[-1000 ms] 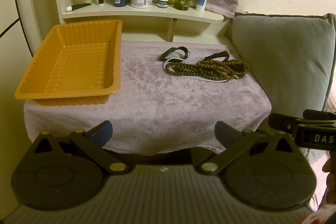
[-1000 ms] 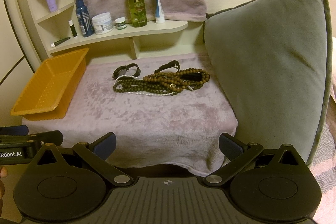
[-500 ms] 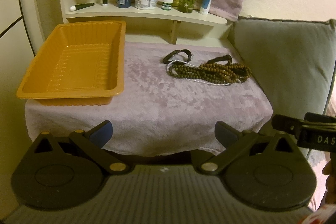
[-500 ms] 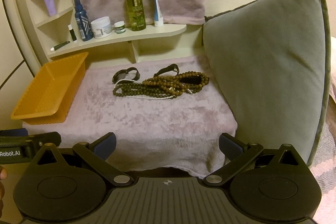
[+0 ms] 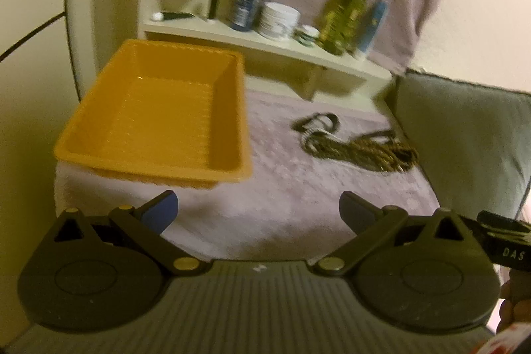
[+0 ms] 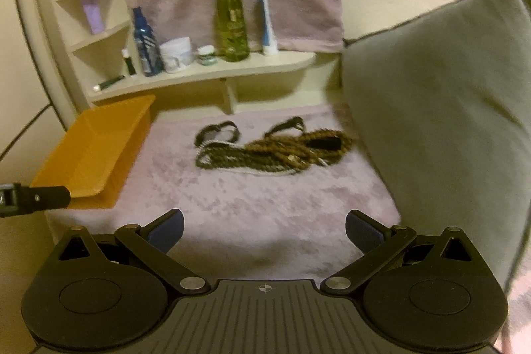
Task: Organize jewelry
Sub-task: 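Grasp the orange tray rim with the left gripper and lift it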
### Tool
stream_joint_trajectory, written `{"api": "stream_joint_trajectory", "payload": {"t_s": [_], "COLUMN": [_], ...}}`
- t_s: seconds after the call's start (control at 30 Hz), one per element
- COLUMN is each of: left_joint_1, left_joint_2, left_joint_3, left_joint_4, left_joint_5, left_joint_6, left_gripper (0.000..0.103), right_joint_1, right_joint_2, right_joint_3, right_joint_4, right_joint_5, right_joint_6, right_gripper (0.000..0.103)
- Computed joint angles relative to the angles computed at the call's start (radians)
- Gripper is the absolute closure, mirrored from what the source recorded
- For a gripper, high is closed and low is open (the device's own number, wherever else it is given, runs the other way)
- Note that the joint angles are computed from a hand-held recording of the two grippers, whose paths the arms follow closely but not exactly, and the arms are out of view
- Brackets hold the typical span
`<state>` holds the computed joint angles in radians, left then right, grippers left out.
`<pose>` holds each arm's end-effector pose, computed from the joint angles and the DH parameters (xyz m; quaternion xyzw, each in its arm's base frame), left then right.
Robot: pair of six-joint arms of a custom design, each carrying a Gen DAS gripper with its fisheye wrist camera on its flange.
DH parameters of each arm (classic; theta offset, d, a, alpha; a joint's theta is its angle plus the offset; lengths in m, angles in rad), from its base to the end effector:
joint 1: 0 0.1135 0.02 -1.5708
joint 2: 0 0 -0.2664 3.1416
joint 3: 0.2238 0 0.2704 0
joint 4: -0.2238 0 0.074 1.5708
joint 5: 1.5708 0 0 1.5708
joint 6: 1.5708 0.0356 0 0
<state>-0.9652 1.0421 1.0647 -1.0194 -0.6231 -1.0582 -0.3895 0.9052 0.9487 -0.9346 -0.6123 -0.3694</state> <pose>0.1331 -0.1557 0.3231 -0.1291 0.9079 -0.0725 0.3922 0.1753 -0.0498 0.3142 -0.0914 0.8999 0.1462 0.4005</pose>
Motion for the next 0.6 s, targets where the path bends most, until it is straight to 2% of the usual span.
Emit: {"api": "stream_joint_trajectory", "payload": {"t_s": [0.13, 0.27, 0.4, 0.6], "left_joint_1": [0.086, 0.235, 0.459, 0.825], "left_joint_2": [-0.089, -0.188, -0.278, -0.346], "left_joint_3": [-0.052, -0.112, -0.169, -0.259], "left_joint_4": [0.006, 0.028, 0.066, 0.163], "left_joint_5": [-0.009, 0.033, 0.143, 0.376], "left_joint_6": [0.075, 0.193, 0.338, 0.566], "left_gripper": [0.001, 0.001, 0.004, 0.012], "right_joint_1": [0.066, 0.136, 0.189, 0.282], "right_joint_2": [-0.008, 0.009, 0.028, 0.067], "right_joint_3": [-0.035, -0.04, -0.046, -0.04], "right_joint_4": [0.08, 0.123, 0.175, 0.216], "right_joint_5": [0.008, 0.039, 0.08, 0.175], "right_joint_6": [0.021, 0.08, 0.136, 0.181], "right_gripper": [0.0, 0.0, 0.0, 0.0]}}
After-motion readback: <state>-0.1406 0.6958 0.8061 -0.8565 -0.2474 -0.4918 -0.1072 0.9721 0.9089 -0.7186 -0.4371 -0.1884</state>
